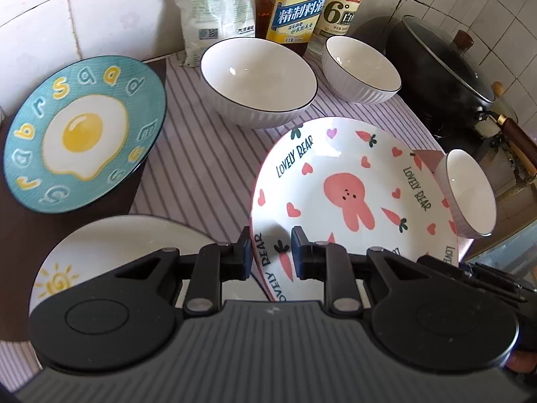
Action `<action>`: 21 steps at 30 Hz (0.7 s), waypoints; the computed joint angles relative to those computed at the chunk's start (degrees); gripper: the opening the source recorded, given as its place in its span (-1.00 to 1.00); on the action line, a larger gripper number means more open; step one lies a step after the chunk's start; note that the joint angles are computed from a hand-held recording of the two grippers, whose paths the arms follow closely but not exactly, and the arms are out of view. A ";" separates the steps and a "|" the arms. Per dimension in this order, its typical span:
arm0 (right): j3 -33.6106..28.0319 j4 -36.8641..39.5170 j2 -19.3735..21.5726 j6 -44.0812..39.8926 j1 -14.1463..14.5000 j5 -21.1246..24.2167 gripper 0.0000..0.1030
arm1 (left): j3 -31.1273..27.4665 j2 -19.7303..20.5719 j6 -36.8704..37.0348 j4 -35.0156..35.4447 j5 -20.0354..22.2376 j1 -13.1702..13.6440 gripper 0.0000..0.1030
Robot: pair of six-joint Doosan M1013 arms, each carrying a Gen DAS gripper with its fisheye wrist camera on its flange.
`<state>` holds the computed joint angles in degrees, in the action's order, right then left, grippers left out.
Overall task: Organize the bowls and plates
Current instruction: 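Lift the bunny plate with both grippers and lower it onto the sun plate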
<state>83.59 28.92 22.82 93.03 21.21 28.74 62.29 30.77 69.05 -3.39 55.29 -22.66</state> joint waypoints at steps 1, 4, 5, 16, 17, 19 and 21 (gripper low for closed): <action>-0.20 0.76 -0.09 -0.70 -0.17 0.69 -0.54 | 0.21 -0.34 -0.05 0.38 -0.17 -0.12 -0.58; -0.59 1.47 -0.56 -2.50 -0.35 1.64 -0.54 | 0.93 -1.38 -0.21 1.23 -0.60 -0.35 -0.58; -0.57 1.92 -0.74 -3.23 -0.41 1.70 -0.54 | 1.14 -1.73 -0.29 1.01 -0.72 -0.28 -0.58; -1.85 3.62 -2.34 -6.63 -0.34 3.60 -0.54 | 5.71 -6.71 -3.32 1.85 -3.98 -0.09 -0.58; -2.15 3.50 -2.43 -6.89 -0.22 3.98 -0.54 | 6.11 -7.14 -3.84 1.67 -4.00 0.05 -0.58; -2.81 3.20 -2.57 -6.97 0.04 4.85 -0.54 | 6.93 -8.05 -4.56 1.45 -4.08 0.30 -0.58; -3.90 2.36 -2.46 -6.07 0.36 6.37 -0.54 | 7.97 -9.06 -5.28 1.94 -4.28 0.41 -0.58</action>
